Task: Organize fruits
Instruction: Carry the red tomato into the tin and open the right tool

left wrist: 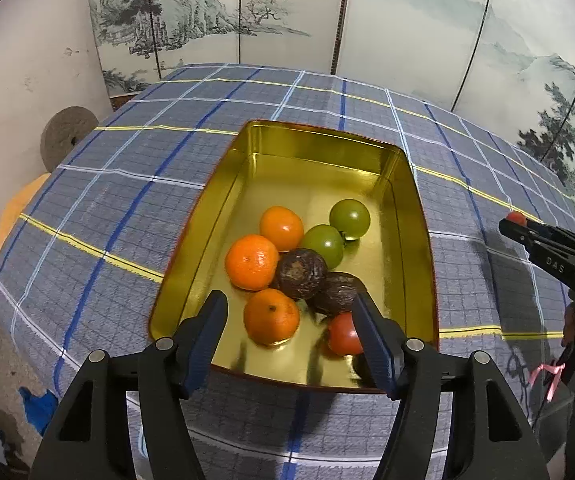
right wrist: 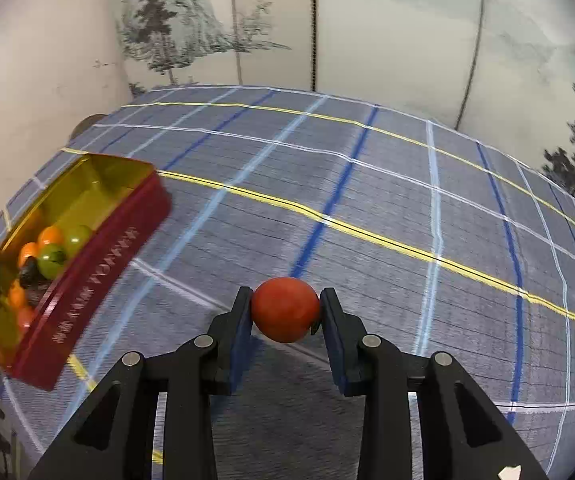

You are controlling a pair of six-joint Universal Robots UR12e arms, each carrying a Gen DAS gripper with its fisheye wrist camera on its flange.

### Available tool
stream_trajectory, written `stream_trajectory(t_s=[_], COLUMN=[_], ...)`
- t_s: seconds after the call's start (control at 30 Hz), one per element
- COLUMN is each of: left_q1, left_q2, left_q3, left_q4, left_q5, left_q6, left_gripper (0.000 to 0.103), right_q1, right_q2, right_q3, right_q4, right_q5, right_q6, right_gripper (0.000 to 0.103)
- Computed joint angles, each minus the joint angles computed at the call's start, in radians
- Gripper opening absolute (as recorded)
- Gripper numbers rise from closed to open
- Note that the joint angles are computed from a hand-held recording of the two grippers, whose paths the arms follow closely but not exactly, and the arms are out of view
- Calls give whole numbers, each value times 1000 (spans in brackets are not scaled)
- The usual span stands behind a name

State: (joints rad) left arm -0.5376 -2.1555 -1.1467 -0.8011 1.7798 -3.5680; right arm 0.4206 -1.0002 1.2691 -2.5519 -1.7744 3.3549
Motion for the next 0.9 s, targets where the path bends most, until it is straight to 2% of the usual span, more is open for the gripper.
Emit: stream_trajectory(t_s=[0.63,0.9], left_q1=[17,27], left_q2=[35,56], left_q3=[-53,-82], left_q4=[23,24], left_q5=[45,69], left_q6=[-45,-71], left_gripper=[67,68], right_q1=[66,82], right_q2=[56,92], right_q3=[-131,-188], right_q4=[17,37], right_q5=[111,171], right_q6=[-119,-136], right_gripper=[31,31])
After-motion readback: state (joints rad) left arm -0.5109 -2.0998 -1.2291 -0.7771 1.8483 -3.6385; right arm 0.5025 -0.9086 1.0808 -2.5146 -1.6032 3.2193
